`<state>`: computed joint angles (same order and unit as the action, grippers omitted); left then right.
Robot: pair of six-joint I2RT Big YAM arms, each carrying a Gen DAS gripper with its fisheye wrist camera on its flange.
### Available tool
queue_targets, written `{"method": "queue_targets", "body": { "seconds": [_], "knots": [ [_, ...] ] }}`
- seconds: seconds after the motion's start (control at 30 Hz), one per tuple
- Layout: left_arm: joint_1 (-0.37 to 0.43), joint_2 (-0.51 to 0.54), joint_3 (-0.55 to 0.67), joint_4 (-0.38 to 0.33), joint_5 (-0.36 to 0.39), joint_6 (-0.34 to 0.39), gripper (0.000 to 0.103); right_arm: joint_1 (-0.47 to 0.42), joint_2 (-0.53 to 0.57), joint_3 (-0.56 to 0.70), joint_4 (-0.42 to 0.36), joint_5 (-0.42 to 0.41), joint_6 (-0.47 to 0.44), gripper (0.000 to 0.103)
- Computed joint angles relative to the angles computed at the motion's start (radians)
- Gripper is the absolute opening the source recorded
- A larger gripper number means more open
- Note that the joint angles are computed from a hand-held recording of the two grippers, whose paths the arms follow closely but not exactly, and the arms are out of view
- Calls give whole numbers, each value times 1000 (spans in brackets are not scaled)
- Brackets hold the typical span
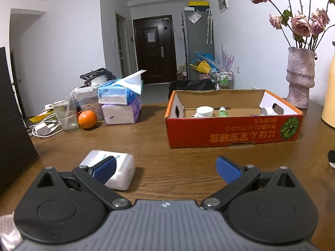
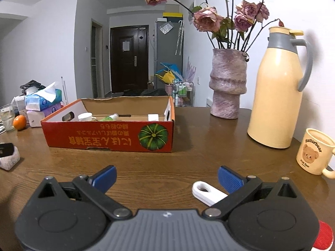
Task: Organize rigid objects
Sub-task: 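Move the left gripper to the white wipes pack while the right gripper approaches the white lint roller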
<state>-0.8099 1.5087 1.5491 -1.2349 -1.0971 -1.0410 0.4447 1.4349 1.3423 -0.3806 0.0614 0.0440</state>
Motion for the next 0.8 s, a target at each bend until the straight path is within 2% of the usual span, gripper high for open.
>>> {"method": "queue_targets", "body": {
  "seconds": [0.17, 0.33, 0.57, 0.7, 0.8],
  "knots": [
    [17, -43, -62, -23, 5, -33, 103, -3, -9, -15, -2, 20, -3, 103],
    [48, -94, -124, 11, 26, -29, 103, -5, -13, -24, -11, 46, -8, 103],
    [116, -155, -203, 122, 92, 78, 103, 3, -13, -31, -16, 77, -11, 103],
    [173, -178, -241, 204, 166, 172, 103, 11, -4, -26, -21, 87, -8, 103],
    [207, -176, -251, 232, 189, 209, 103, 18, 3, -21, -27, 95, -9, 103]
  ]
}}
